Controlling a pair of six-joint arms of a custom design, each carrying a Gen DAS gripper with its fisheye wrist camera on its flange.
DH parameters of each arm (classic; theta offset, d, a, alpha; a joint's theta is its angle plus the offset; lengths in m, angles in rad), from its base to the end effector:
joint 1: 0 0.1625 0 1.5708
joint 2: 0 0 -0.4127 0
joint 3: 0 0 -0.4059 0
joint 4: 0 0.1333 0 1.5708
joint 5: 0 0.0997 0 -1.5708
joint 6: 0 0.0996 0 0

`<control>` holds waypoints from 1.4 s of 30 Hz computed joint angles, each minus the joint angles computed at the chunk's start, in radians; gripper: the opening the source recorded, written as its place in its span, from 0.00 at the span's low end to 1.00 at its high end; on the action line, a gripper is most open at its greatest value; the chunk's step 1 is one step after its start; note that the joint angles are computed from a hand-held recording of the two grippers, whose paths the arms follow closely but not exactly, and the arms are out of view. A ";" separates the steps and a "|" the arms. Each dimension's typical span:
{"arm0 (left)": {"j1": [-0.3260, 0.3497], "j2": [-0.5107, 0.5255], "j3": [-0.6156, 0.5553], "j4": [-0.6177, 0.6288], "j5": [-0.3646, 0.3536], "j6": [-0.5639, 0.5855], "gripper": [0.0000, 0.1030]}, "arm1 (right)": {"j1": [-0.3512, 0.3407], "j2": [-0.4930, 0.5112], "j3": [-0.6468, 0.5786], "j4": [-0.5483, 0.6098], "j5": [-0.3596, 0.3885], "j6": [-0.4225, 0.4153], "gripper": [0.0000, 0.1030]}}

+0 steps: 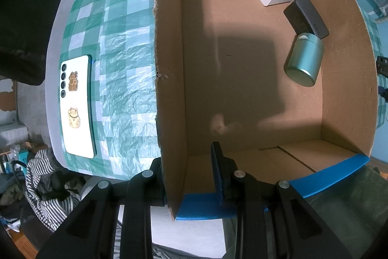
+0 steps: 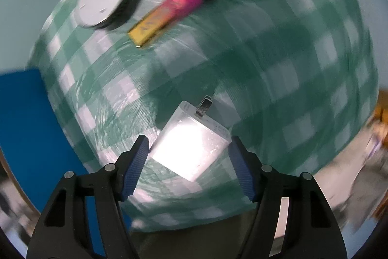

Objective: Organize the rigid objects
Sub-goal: 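Return the right gripper to the table and grasp the white charger, then lift the white charger with the right gripper and carry it over the box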

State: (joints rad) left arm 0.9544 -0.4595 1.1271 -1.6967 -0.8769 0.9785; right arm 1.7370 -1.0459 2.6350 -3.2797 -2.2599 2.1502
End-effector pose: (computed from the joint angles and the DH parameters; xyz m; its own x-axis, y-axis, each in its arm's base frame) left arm -0.2639 -0.7133 -0.0228 0.1672 0.9784 0.1219 0.6388 -0.2016 0.7425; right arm 0.1199 -0.2917 0.0494 0.2862 0.8482 -0.4457 0.7374 -0.4920 -0.4628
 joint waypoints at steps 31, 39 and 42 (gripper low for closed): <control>-0.002 -0.015 0.023 -0.016 0.005 0.019 0.26 | -0.069 -0.115 0.004 0.245 -0.015 -0.158 0.47; -0.003 -0.009 0.010 -0.001 0.004 0.014 0.26 | -0.041 -0.128 -0.058 0.360 -0.021 -0.199 0.47; -0.003 -0.006 0.006 0.001 0.004 0.012 0.26 | -0.025 -0.140 -0.077 0.414 -0.021 -0.221 0.47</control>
